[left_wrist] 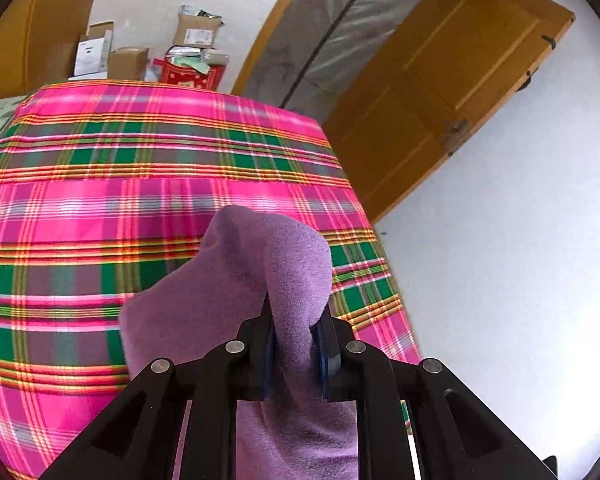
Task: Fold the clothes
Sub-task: 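Lift the lilac edge with both grippers and carry it over the garment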
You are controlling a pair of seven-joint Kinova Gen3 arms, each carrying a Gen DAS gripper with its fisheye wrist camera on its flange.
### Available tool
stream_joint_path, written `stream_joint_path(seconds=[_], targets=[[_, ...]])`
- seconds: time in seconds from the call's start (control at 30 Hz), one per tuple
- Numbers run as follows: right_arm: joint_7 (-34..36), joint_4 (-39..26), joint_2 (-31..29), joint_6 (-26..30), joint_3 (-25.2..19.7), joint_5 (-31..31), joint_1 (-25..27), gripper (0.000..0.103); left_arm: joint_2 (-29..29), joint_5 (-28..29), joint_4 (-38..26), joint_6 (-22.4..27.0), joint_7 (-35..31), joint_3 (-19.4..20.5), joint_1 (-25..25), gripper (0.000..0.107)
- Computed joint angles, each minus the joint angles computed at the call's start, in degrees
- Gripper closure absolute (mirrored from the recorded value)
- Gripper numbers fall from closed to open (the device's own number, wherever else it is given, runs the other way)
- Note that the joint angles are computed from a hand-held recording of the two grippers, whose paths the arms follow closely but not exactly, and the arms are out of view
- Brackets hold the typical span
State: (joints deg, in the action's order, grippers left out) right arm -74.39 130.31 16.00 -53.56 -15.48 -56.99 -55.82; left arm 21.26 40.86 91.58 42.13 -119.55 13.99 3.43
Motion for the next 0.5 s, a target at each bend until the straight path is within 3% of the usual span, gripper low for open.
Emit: stream_joint_path(seconds=[0.3,0.5], targets=[[-7.78,5.95,-0.22,-2.96,0.10,0.47,1.21,0.090,4.18,-5.37,-4.64,1.31,5.74,0.32,4.59,0.090],[-10.88,7.74,-0.47,-1.87,0.70,0.19,2.55,0.089,7.55,-9.49,-8.30,2.38,9.90,0.40,7.79,0.090]])
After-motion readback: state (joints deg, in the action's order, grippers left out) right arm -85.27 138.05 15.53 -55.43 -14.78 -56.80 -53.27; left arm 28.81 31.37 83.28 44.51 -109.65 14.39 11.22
